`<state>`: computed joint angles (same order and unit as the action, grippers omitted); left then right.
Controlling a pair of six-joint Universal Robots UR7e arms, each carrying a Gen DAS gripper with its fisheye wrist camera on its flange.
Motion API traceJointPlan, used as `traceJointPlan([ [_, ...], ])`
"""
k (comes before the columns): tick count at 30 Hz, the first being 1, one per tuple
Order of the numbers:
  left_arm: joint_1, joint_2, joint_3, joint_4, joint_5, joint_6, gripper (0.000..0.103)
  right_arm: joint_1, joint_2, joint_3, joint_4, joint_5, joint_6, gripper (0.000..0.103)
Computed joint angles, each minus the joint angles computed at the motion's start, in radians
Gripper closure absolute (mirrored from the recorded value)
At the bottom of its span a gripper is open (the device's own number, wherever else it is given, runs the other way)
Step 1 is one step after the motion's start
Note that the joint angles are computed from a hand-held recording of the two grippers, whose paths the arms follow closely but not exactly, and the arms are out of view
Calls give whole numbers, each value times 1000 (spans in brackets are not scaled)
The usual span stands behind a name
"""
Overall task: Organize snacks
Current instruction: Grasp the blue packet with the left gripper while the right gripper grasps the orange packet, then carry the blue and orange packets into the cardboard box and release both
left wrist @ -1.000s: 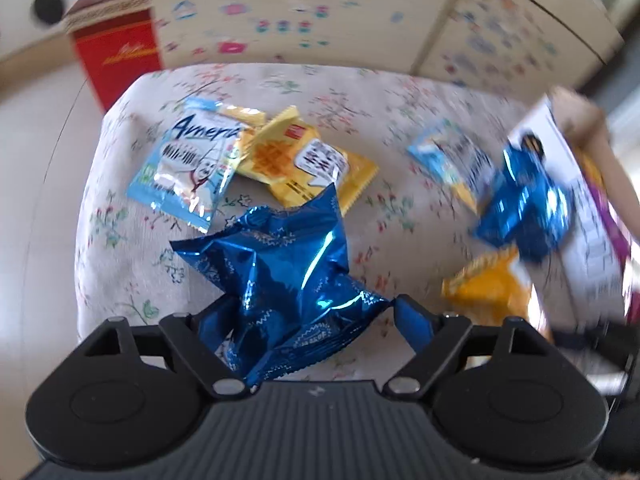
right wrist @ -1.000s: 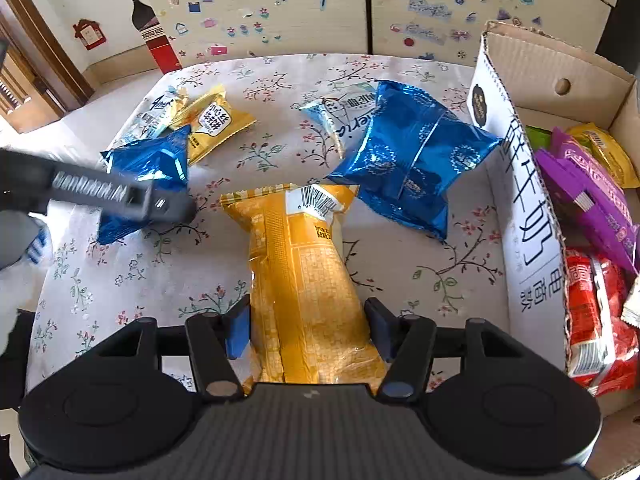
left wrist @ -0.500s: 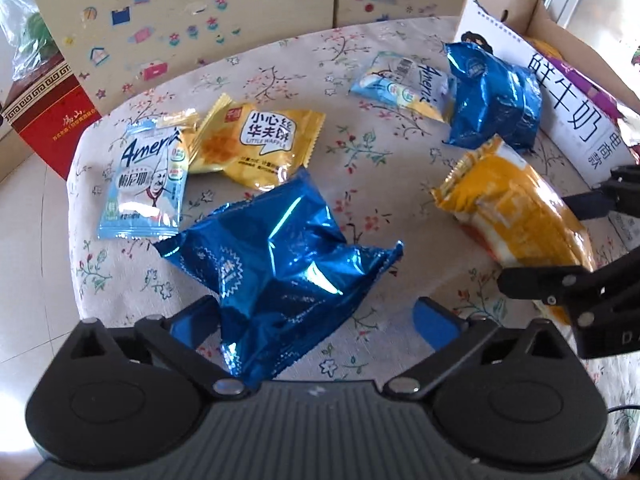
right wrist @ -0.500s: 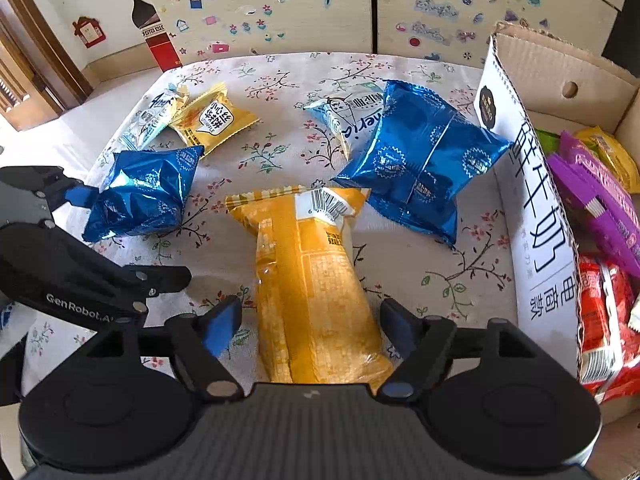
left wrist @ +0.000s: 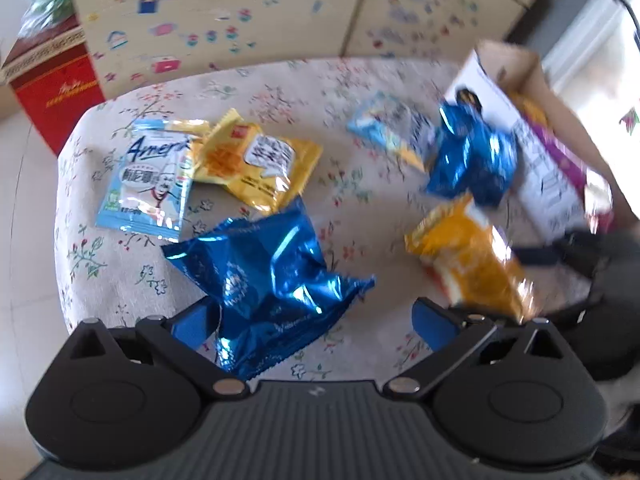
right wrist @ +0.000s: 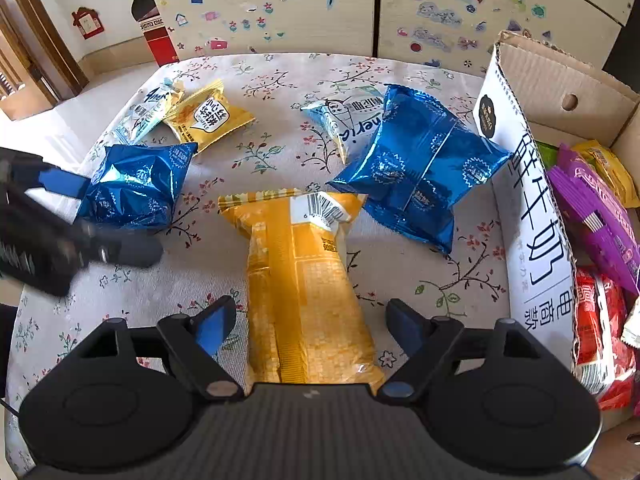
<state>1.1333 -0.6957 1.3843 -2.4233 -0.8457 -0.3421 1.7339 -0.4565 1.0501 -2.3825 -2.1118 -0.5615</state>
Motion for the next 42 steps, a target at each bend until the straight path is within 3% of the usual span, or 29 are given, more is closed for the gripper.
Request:
traceJointPlan([
  [5, -1, 32, -43, 1, 64, -49, 2, 1, 5, -4, 1, -2, -4, 13],
  [11, -1, 90, -122, 160, 158, -125, 2, 2, 6, -3, -4, -5, -4, 13],
  [14, 4, 100, -137, 212, 164, -141, 1, 3, 5, 2, -14, -12, -6, 14],
  [19, 5, 90, -107, 158, 152, -50, 0, 3, 1, 13, -41, -23, -17, 24],
  [22, 2, 83, -71, 89, 161, -12, 2, 4, -2, 23, -68, -28, -28, 37],
  [23, 0, 80, -61, 66, 159, 10, 7, 5, -3, 25, -77, -31, -30, 42],
  [25, -6, 76, -46, 30, 156, 60, 15, 4, -5, 26, -79, -28, -20, 43],
  [30, -20, 75, -12, -43, 184, 153, 20, 8, -14, 37, -103, -25, -25, 45],
  [37, -61, 110, 37, -302, 320, 458, 20, 24, -35, 71, -201, -5, -84, 45],
  [42, -71, 129, 35, -411, 353, 559, 20, 32, -38, 79, -261, -4, -116, 45],
])
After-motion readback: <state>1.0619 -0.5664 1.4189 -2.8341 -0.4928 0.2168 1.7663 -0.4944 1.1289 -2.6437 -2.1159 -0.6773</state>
